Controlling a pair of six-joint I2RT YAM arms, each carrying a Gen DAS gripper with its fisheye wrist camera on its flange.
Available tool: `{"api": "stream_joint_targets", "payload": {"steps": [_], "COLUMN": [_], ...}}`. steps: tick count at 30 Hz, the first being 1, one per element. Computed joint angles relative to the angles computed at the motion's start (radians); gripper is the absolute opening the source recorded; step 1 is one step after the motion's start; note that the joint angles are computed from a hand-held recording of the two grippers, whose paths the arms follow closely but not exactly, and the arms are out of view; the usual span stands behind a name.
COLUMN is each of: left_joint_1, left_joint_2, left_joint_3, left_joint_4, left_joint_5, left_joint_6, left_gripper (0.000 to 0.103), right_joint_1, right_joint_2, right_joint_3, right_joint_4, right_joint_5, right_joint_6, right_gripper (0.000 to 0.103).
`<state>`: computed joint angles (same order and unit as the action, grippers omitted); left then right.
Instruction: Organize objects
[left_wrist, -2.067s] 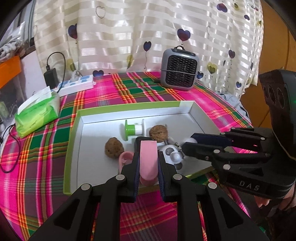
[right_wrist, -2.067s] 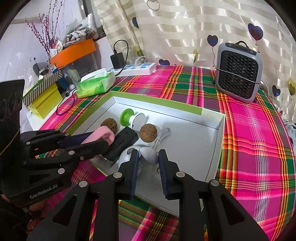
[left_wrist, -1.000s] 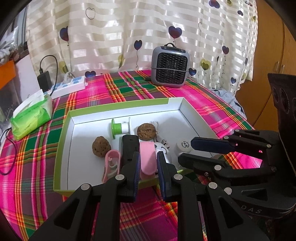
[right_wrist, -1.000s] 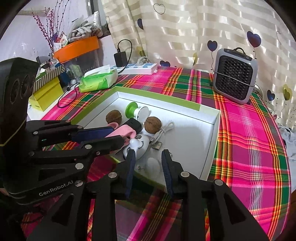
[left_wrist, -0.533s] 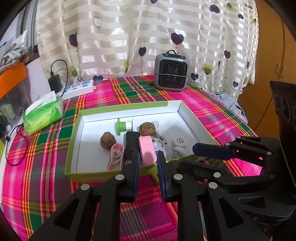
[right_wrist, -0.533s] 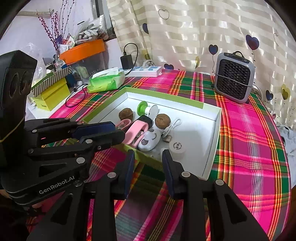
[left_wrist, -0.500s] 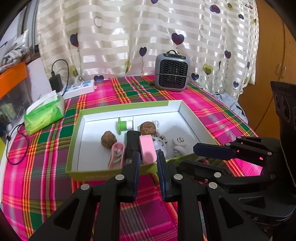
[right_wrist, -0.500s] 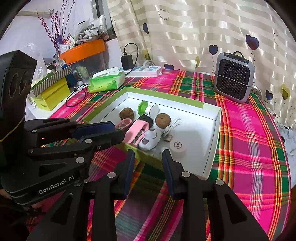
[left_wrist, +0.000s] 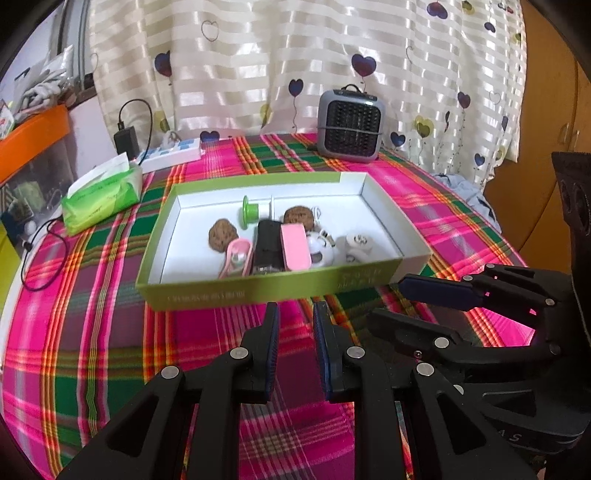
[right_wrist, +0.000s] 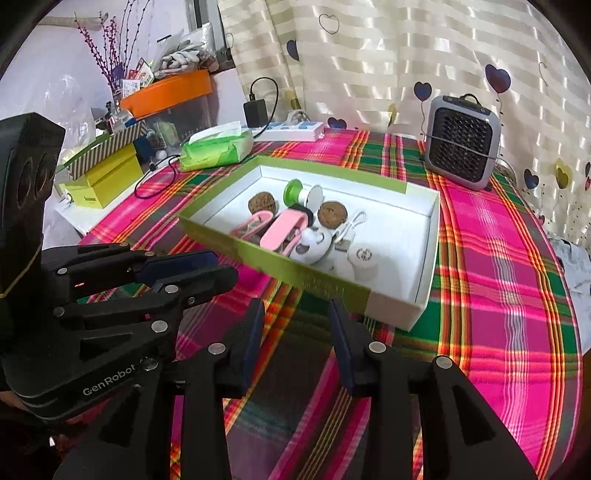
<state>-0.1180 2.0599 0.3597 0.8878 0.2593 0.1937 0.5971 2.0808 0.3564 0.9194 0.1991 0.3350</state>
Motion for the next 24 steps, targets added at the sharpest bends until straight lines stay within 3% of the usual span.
{"api": "stream_joint_targets", "payload": {"steps": [24], "left_joint_1": [-0.012], "left_joint_2": [0.064], "left_joint_3": [0.076], "left_joint_4": [-0.06], "left_joint_5": [-0.061], "left_joint_6": [-0.025], "left_gripper": [0.017], "right_joint_1": [-0.019], "right_joint_2": [0.046], "right_joint_3": [0.056], "right_joint_4": [-0.05], "right_joint_5": [0.004], "right_joint_6": [0.016], "right_gripper": [0.042]}}
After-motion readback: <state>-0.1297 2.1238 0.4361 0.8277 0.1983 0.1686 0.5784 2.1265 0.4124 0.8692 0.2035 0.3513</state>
